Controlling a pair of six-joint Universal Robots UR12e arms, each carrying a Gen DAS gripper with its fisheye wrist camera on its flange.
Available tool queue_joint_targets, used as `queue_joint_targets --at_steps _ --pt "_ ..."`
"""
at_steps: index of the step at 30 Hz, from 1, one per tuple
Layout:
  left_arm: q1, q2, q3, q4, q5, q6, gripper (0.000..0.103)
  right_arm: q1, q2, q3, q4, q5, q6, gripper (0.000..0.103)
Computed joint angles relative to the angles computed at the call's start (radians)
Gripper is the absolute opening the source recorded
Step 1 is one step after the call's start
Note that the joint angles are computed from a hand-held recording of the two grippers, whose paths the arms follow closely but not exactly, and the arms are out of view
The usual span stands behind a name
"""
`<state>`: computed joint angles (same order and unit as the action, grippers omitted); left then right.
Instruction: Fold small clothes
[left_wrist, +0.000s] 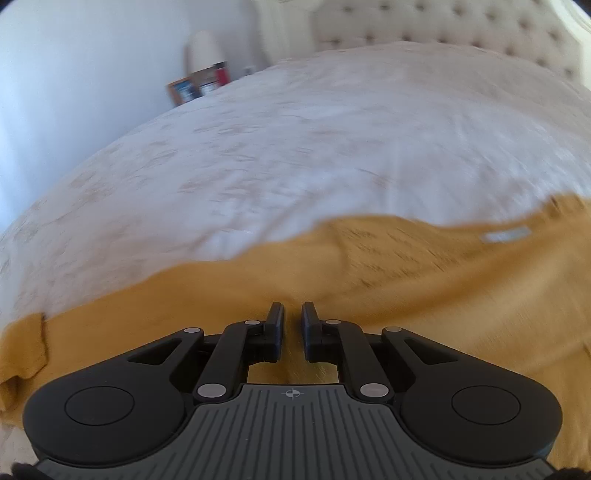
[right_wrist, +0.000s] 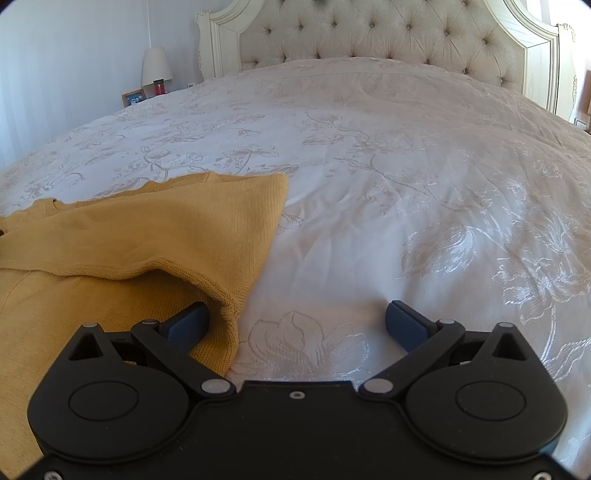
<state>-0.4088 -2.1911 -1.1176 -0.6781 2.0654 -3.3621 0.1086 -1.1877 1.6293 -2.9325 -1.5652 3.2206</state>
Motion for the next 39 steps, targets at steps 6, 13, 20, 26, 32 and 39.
queue_joint_targets --at_steps 6,13,20,26,32,39 --pt "0.013 0.041 -0.031 -0.002 0.001 -0.193 0.036 0.0 0.0 0.0 0.0 0.0 0.0 0.102" --pt "-0.032 0.086 -0.123 0.108 -0.088 0.026 0.053 0.0 0.0 0.0 0.0 0.0 0.001 0.102" --pt "-0.069 0.055 -0.135 0.172 -0.088 0.383 0.053 -0.001 0.001 0.0 -0.002 0.005 0.002 0.102" --pt "-0.054 0.016 -0.083 0.186 -0.146 0.462 0.026 -0.001 0.0 0.0 0.0 0.004 0.0 0.102" --pt "-0.044 0.035 -0.094 0.176 -0.235 0.478 0.006 -0.001 0.001 0.0 0.0 0.005 0.001 0.102" --pt "-0.047 0.069 -0.134 0.126 -0.217 0.555 0.008 -0.002 0.001 -0.001 -0.001 0.005 0.001 0.103"
